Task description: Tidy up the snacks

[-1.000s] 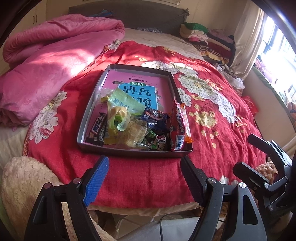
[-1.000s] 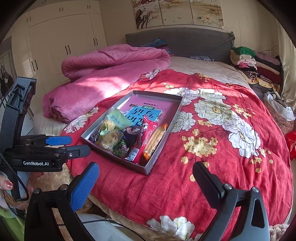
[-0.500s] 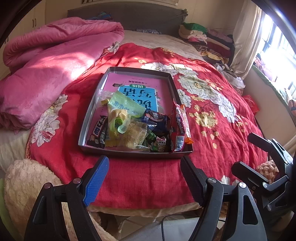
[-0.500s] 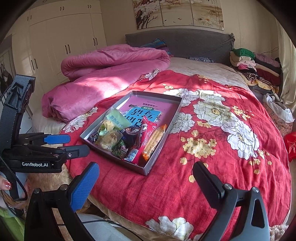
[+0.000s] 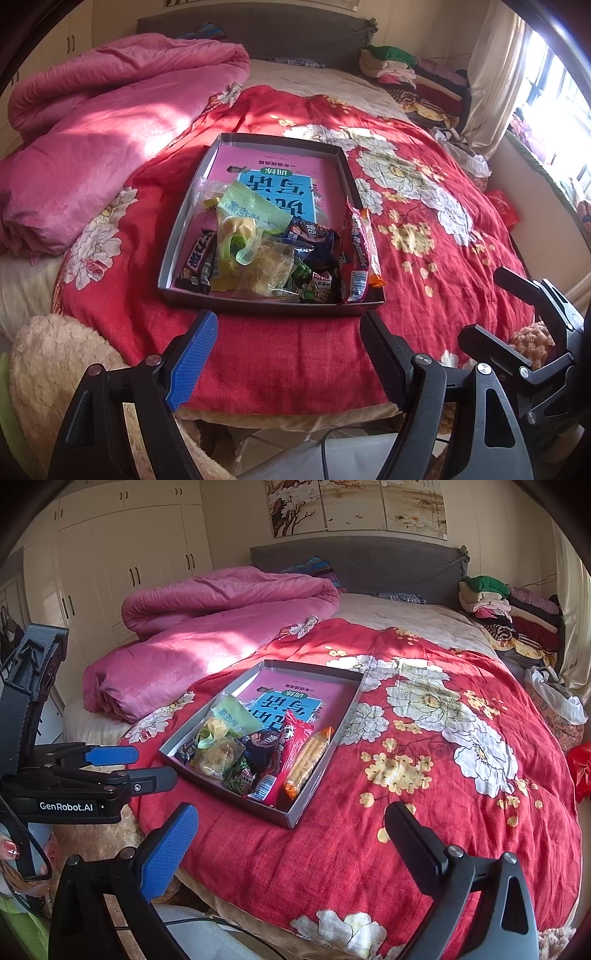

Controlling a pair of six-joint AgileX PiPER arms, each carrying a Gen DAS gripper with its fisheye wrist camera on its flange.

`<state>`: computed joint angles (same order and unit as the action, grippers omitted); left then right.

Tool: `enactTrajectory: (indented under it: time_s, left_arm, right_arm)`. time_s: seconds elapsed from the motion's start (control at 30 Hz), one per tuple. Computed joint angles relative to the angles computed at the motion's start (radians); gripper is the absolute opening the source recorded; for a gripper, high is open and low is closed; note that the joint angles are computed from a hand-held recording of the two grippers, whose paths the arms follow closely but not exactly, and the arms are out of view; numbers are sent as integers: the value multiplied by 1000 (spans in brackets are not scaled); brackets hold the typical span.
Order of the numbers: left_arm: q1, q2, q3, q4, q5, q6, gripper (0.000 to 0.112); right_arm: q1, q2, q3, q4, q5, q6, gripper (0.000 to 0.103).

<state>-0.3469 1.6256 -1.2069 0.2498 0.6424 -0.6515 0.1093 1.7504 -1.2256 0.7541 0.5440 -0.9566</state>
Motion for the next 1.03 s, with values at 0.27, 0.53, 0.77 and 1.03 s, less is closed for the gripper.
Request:
enactTrajectory:
  time_s: [0.27,0.53,0.77,1.03]
  left_arm:
    - [-9,-5,-2,19,7,-15,81]
    - [-21,-10,-3,43,6,-40,81]
    - [-35,-22,-4,30,-10,-31,81]
    - [-3,-53,33,85,-71,-148,81]
  right_arm:
    - [1,-1,-2,-4,0,4,102]
    - [5,-1,0,-6,-4,4,102]
    - [5,1,3,4,-10,-7,102]
    - [-23,13,-11,26,-12,-20,102]
